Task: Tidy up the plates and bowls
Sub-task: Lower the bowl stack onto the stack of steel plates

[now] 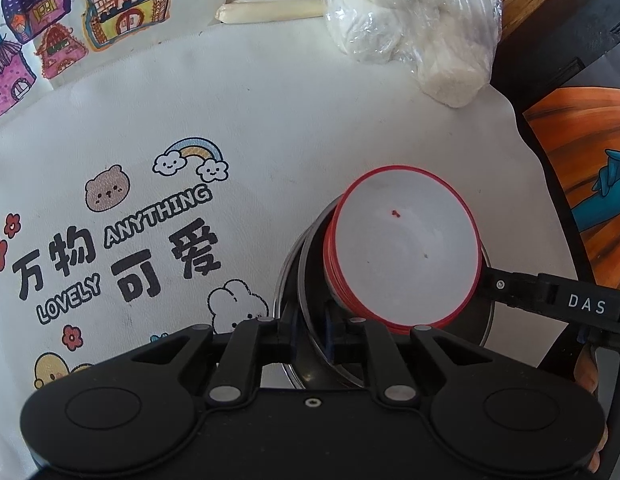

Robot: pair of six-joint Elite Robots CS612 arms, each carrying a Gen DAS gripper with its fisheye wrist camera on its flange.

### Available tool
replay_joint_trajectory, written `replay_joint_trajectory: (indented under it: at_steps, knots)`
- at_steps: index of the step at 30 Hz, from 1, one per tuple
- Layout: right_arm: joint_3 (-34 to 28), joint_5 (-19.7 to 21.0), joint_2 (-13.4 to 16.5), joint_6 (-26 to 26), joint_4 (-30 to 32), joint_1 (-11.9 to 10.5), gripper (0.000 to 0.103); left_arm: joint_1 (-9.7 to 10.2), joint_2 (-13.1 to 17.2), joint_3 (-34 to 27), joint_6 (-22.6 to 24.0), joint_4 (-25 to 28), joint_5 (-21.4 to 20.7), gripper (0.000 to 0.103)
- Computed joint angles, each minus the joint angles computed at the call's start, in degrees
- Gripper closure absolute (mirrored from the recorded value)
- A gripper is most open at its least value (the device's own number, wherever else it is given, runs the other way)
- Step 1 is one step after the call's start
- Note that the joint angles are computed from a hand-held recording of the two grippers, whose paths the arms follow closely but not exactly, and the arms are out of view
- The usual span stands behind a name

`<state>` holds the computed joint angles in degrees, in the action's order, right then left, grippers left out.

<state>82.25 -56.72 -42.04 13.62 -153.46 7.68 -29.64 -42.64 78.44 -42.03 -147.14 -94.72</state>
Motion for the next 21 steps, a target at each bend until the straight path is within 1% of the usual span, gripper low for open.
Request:
replay_joint_trajectory:
  at_steps: [8,15,18,21]
  knots:
    - [0.58,-0.48,-0.38,-0.34,0.80,-0.01,0.083,0.03,0.04,0.02,-0.21,0.07,-0.46,0.092]
    - [1.33,-0.72,-0.58,0.15,-0.05,-0.06,0.084,-0.15,-0.12,0.33,-0.93,-0.38,0.46,0.091]
    - [1.61,-1.89,-0.79,-0.24,-0.69,0.22,0.084,-0.24,-0.21,0.47,-1.15,-0.20,0.94,0.090]
    - [1.97,-4.43,-1.05,-0.73,-1.69,0.69,0.083,-0.18,-0.35,0.85,-1.95,-0.86,0.99,0.087]
